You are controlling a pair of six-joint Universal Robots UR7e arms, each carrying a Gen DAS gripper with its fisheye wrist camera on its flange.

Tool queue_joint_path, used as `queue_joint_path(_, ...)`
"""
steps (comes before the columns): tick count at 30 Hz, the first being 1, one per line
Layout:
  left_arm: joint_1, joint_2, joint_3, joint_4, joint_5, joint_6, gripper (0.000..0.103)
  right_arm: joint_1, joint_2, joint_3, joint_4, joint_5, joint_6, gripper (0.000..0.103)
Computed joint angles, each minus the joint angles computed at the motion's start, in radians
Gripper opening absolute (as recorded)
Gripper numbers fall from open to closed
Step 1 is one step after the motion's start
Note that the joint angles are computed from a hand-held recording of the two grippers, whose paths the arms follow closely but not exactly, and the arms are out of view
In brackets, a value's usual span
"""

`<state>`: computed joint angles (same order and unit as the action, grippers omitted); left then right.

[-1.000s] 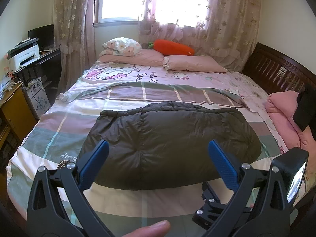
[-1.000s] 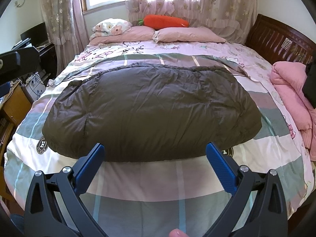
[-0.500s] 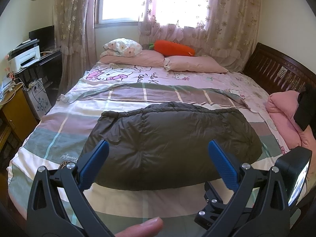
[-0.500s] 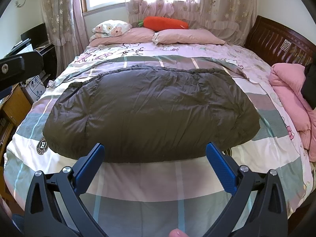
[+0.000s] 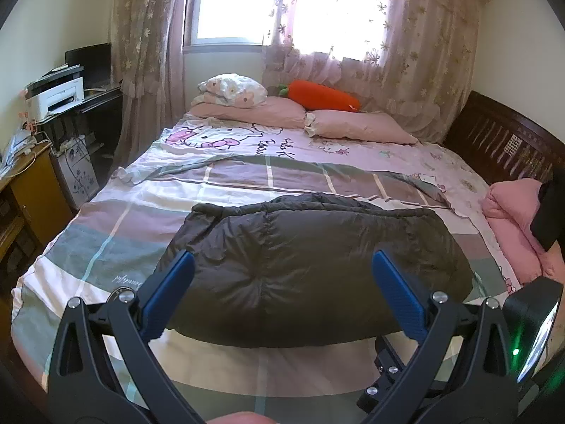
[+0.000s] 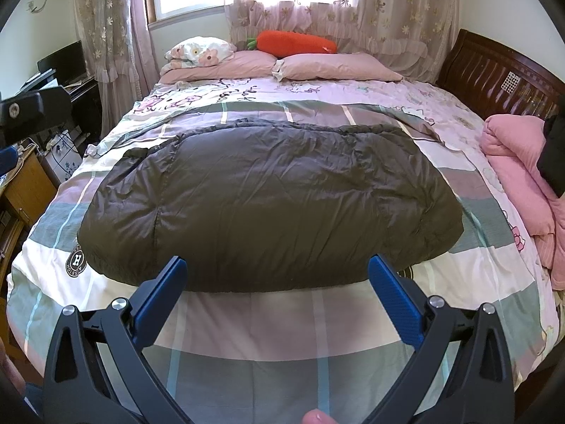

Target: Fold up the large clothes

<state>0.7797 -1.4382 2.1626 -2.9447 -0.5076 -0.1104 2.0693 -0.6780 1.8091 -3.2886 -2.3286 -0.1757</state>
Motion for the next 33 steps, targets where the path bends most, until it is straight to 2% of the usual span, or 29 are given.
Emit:
queue_joint_path(4, 0.0, 0.002, -0.007, 0.036, -0.005, -0.005, 0.101, 0.006, -0.007, -0.001, 0.002, -0.007, -0.002, 0.102)
queue_joint_path(33, -0.001, 0.001, -0.002, 0.043, -0.018, -0.014, 0.101, 0.015, -0.014, 0.002, 0.003, -0.017, -0.002, 0.102)
